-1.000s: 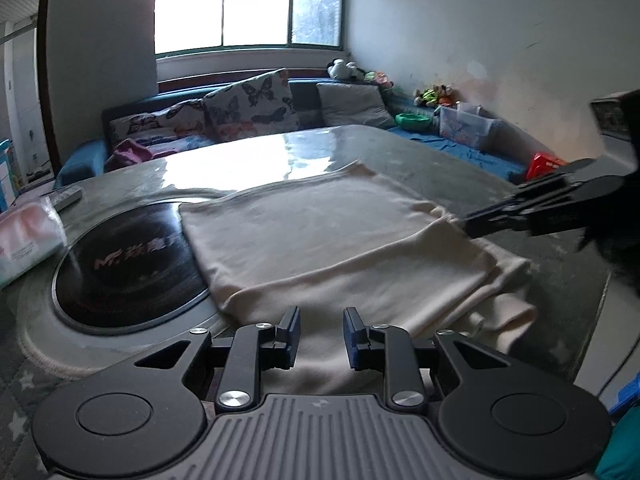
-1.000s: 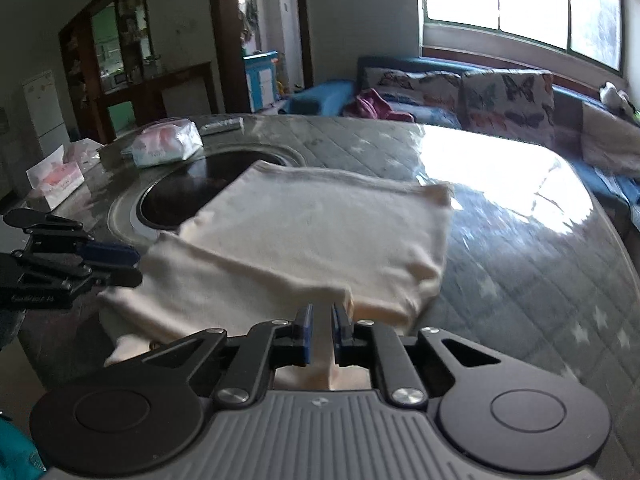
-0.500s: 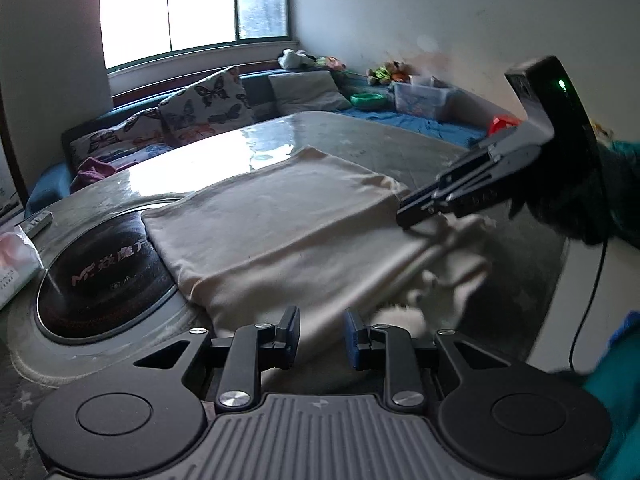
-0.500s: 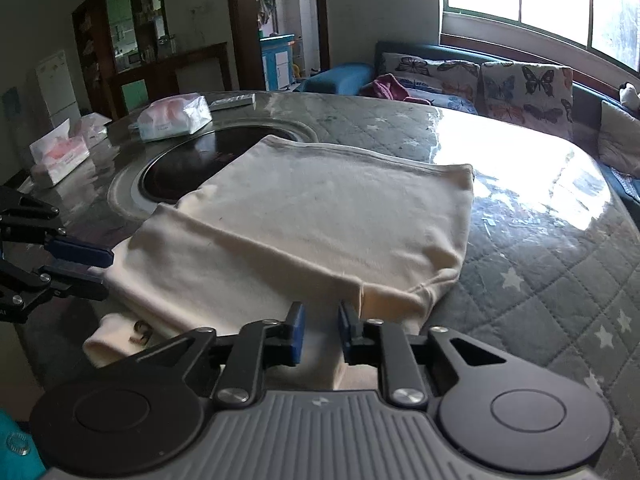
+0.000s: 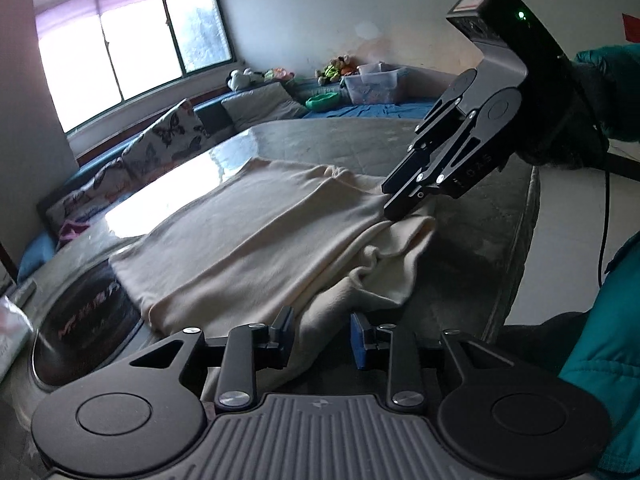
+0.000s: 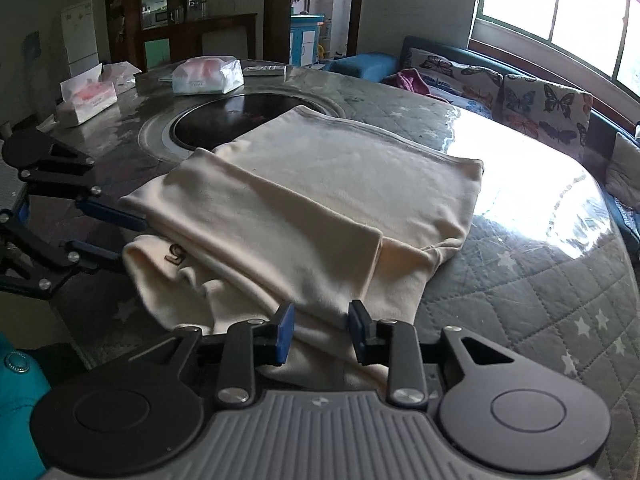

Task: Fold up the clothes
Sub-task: 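Grasp the sweatshirt hem edge with both grippers, then lift the held hem edge up off the mat with both grippers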

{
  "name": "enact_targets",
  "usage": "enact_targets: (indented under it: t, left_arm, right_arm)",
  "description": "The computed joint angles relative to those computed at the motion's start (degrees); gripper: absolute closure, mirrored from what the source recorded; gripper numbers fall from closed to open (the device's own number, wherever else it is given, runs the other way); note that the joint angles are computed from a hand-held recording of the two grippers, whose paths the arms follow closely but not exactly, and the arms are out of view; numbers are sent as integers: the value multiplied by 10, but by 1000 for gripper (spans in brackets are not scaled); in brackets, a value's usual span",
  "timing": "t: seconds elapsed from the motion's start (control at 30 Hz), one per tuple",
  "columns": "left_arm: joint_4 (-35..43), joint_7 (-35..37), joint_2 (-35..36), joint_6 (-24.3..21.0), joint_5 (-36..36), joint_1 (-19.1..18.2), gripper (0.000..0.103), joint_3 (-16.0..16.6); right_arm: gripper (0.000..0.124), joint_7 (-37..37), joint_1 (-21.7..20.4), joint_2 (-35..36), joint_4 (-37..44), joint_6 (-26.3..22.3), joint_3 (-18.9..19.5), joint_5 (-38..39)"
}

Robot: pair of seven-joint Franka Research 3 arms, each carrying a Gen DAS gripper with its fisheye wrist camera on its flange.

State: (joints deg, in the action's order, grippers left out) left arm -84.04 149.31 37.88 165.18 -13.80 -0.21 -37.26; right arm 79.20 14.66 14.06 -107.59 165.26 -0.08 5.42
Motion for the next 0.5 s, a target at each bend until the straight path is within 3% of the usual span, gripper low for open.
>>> enact_targets:
  t: [0.13,0.2,0.27,0.3,0.5]
  left_arm:
    - [1,18,10,10,-2,9,72,-18]
    - [4,21,15,12,-4,12,78,-26]
    - [13,20,21,10,-6,13,86,-31]
    - [21,14,25,7,-9,12,89,-30]
    - [136,-64,65,-54,-22,-35,94,18]
  right_arm:
    - [93,-25,-6,-18,-16,1,7,7]
    - [92,-42,-8,-28,-25,-2,10,8]
    - [78,-54,-7,-37,-33,-3,10,2]
    - [78,-66,-9,-41,-37,-4,13,4]
    - [65,-152,-12,-62,-62,0,24,7]
